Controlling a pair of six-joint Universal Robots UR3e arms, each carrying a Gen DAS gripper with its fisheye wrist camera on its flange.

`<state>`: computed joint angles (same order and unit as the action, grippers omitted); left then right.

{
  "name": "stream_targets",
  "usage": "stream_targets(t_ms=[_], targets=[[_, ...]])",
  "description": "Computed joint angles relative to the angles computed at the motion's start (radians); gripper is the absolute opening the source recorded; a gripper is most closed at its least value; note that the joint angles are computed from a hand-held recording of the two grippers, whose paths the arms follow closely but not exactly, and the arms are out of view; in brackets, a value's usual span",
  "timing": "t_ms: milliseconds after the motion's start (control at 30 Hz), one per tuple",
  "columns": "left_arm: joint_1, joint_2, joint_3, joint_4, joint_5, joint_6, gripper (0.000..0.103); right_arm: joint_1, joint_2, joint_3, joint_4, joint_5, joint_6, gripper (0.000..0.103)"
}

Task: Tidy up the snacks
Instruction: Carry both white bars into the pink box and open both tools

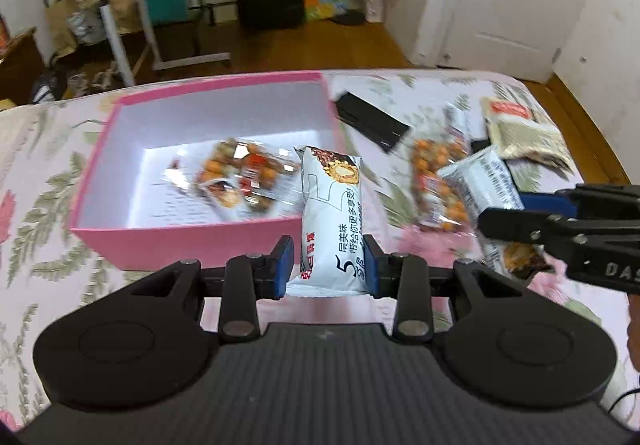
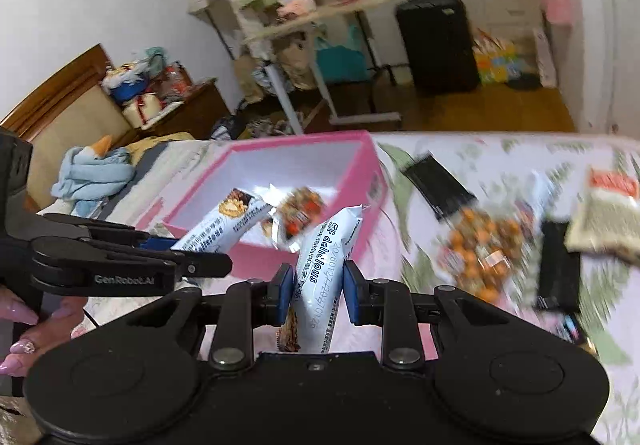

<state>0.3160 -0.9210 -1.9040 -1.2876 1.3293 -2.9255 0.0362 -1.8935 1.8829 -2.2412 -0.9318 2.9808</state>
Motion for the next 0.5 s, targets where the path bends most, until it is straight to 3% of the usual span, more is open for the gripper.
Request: stream_targets(t_ms=[167, 367, 500], targets=[[0.156, -0.014, -0.035, 0.050, -0.024, 0.022, 0.035, 0.121, 0.245, -0.147, -0.169, -0.017, 0.050, 0.031], [0.107, -0.248, -0.070, 0.372, 0.202, -0.088, 0.035, 0.254, 0.596, -0.462, -0.193, -0.122, 0.027, 0.031], [0.175, -0.388, -0.026, 0.390, 0.150, -0.074, 0.035, 0.309, 0.785, -0.679, -0.134, -0.207, -0.025, 0.031]])
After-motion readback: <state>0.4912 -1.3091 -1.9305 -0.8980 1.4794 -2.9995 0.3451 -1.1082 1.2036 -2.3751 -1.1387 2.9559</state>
